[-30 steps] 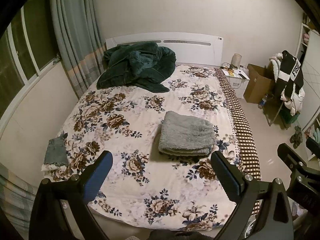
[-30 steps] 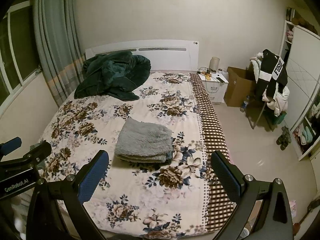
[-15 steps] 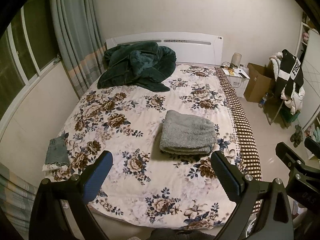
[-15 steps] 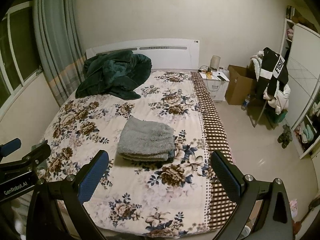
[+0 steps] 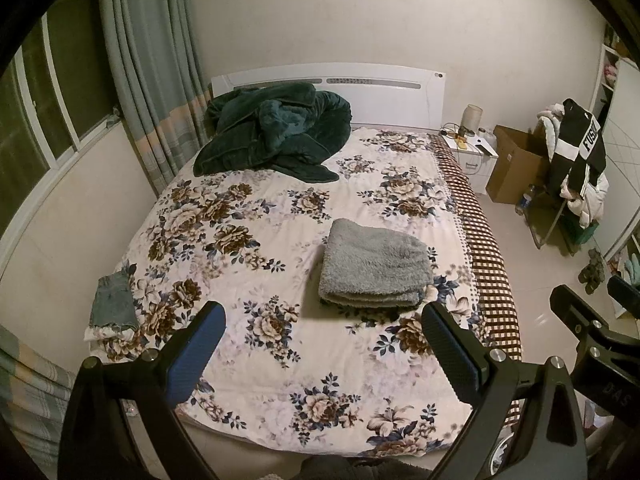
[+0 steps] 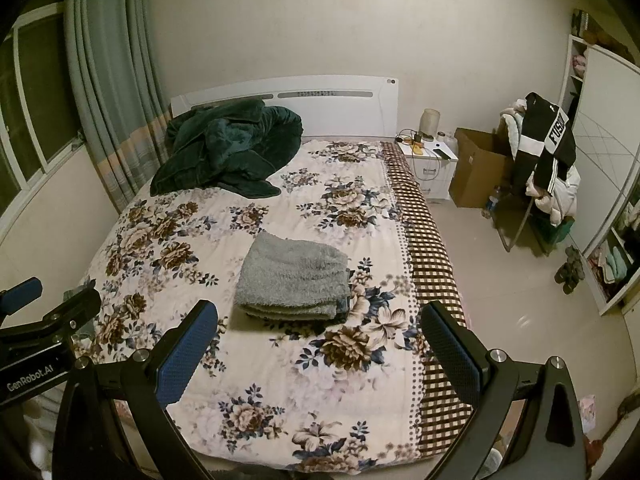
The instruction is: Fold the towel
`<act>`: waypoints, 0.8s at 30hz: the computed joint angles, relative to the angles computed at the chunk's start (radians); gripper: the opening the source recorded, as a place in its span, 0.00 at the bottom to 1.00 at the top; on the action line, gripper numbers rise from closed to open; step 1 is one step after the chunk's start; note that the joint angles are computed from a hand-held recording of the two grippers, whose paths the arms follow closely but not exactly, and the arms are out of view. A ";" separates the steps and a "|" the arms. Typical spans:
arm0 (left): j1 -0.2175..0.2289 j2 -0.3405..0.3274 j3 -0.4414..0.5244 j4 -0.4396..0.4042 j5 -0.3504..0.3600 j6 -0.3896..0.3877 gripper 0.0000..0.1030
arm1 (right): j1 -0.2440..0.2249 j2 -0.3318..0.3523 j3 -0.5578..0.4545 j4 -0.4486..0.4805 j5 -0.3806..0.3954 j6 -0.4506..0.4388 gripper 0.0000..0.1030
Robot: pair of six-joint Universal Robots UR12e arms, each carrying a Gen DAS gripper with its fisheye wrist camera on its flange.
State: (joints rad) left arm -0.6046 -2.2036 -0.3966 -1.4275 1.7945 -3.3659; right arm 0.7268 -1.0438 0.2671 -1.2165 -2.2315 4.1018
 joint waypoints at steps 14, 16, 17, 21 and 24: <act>0.000 -0.003 0.005 -0.001 -0.003 0.005 0.97 | 0.005 -0.013 0.030 -0.012 -0.004 0.010 1.00; 0.001 -0.002 0.005 -0.002 -0.003 0.007 0.97 | 0.006 -0.021 0.047 -0.019 -0.005 0.014 1.00; 0.000 -0.004 0.005 -0.001 -0.004 0.006 0.97 | 0.007 -0.022 0.048 -0.020 -0.004 0.014 1.00; 0.001 -0.005 0.007 -0.001 -0.005 0.007 0.97 | 0.007 -0.020 0.042 -0.017 -0.003 0.015 1.00; 0.002 -0.004 0.008 -0.004 -0.006 0.009 0.97 | 0.006 -0.019 0.042 -0.016 -0.002 0.012 1.00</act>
State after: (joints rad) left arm -0.6027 -2.2074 -0.3888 -1.4310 1.7885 -3.3564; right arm 0.7326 -1.0630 0.3089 -1.2328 -2.2337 4.1141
